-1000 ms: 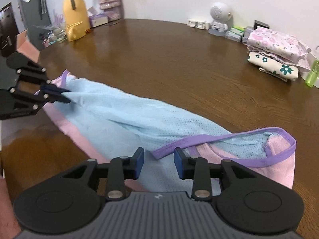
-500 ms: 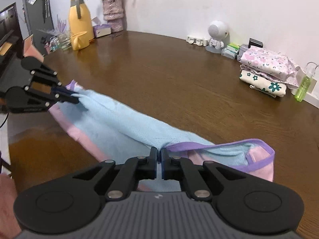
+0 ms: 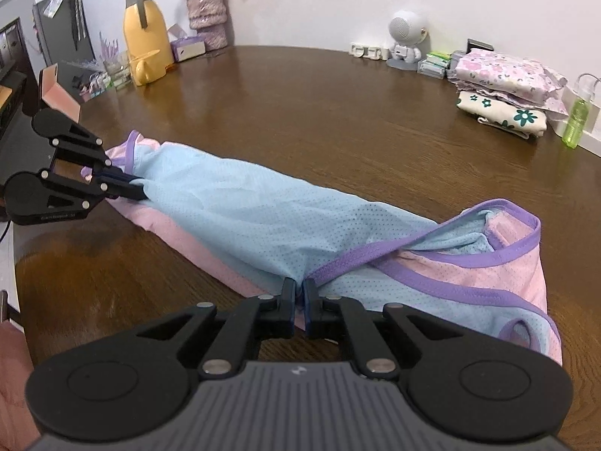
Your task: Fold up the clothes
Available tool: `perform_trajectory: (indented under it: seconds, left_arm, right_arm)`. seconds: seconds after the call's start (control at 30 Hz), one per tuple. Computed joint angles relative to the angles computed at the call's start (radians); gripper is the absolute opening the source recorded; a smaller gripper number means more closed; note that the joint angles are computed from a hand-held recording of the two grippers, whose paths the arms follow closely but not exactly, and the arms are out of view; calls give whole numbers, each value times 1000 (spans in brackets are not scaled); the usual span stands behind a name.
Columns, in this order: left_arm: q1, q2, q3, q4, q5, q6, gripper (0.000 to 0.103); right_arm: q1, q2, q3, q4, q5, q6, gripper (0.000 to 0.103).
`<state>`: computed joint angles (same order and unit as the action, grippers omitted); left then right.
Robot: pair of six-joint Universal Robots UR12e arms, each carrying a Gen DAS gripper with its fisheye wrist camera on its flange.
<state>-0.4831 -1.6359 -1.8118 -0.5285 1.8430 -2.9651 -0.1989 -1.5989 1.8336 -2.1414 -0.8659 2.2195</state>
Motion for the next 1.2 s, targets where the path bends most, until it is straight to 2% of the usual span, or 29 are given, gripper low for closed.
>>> perform_trajectory:
  seconds: [0.03,0.07,0.1,0.13,0.23,0.27,0.3,0.37,0.4,0.47,0.5,0.57,0.63,0.7,0.77,0.83,0.93,1.0,1.03,1.17,1.2]
  left_arm:
    - [1,7,-4,0,2,-18,31]
    - [1,18,-15,15,11,-46,44]
    - [-1,29,-27,36,25,-74,65]
    - [-1,44,-46,76,36,-111,77]
    - [-4,70,-88,190,64,-224,91]
    - [-8,69,-93,220,86,-265,92]
    - [-13,67,-97,249,110,-306,93]
    - [-20,51,-89,272,151,-388,93]
    - [-23,42,-82,272,166,-429,94]
    - [-23,27,-58,226,178,-537,94]
    - [-22,22,-45,191,174,-596,94]
    - [-16,20,-34,143,147,-676,94]
    - [-9,18,-25,108,122,-711,94]
    - [-1,13,-18,89,106,-722,94]
    - [8,8,-16,87,94,-730,90]
    - [19,6,-19,80,83,-743,70]
    - [38,3,-25,68,65,-766,48]
    - [46,6,-33,62,80,-775,45]
    - [50,7,-38,59,90,-779,45]
    - [72,34,-61,61,100,-839,45]
    - [81,45,-72,76,96,-861,48]
  right_arm:
    - [-8,-3,3,5,18,9,13]
    - [-18,-9,9,0,40,25,18]
    - [-28,-17,19,-9,62,42,34]
    - [-40,-31,37,-37,89,66,53]
    - [-64,-58,88,-150,164,154,80]
    - [-68,-63,102,-195,188,193,86]
    - [-71,-66,116,-243,211,234,99]
    - [-65,-66,142,-362,242,326,103]
    - [-49,-63,153,-450,221,401,103]
    - [1,-61,165,-599,88,531,103]
    - [22,-60,163,-622,36,552,103]
    - [46,-51,142,-565,27,500,103]
    - [64,-43,117,-493,24,443,103]
    - [76,-34,108,-481,4,457,103]
    - [84,-22,99,-477,-9,466,103]
    - [101,-11,90,-475,-55,477,103]
    - [125,-5,93,-497,-147,496,98]
    - [119,-2,92,-473,-152,494,88]
    - [115,-1,90,-457,-150,492,87]
    - [115,9,92,-441,-203,495,88]
    - [113,10,94,-442,-204,488,92]
